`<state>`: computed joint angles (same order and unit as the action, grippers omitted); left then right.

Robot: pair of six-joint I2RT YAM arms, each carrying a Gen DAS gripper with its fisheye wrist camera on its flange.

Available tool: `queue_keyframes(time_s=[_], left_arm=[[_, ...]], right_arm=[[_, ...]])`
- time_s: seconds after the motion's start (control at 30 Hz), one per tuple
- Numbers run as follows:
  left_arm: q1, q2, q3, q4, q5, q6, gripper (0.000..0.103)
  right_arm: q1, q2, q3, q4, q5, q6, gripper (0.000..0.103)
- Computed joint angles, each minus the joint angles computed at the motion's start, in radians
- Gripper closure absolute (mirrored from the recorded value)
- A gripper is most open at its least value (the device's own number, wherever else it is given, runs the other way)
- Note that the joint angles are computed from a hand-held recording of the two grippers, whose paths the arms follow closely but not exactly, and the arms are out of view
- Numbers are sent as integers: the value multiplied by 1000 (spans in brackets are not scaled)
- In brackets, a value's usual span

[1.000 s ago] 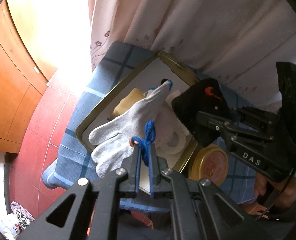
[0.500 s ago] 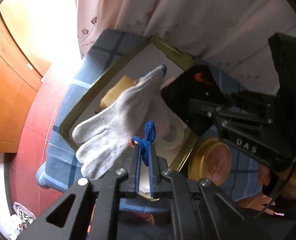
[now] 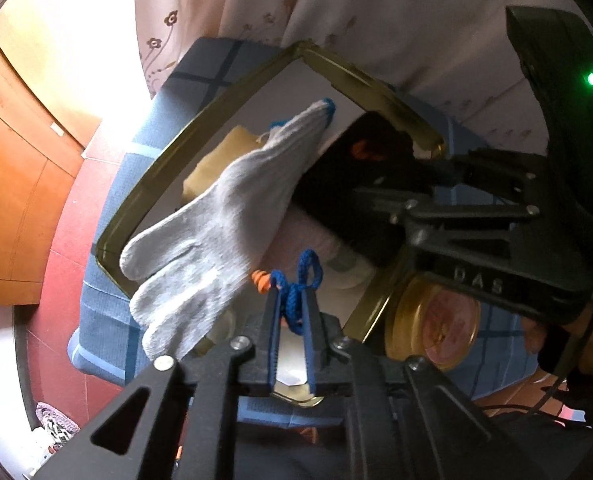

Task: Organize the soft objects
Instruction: 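Open the left gripper to drop the blue toy while the right gripper releases the black plush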

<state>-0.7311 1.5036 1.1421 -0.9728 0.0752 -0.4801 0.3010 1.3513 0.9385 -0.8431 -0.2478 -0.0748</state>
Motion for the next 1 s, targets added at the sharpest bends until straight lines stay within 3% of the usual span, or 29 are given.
queue_keyframes(time_s=[0.07, 0.13, 0.3, 0.47, 0.77, 1.0], left_arm=[[-7, 0, 6, -7, -12, -1, 79], [-20, -7, 14, -16, -43, -11, 56], [-28, -58, 20, -44, -78, -35, 45], [-65, -137, 20, -98, -148, -95, 43], [-214, -308, 58, -223, -361, -237, 36], [-319, -392, 48, -295, -452, -330, 36]], right_arm=[[0, -17, -8, 9, 0, 6, 33], [0, -31, -10, 13, 8, 12, 26], [-32, -104, -17, -15, 2, 10, 26], [-85, -242, -18, -84, -44, 14, 25], [-212, -503, -34, -250, -139, -52, 24], [-495, -702, -28, -478, -315, -293, 24]])
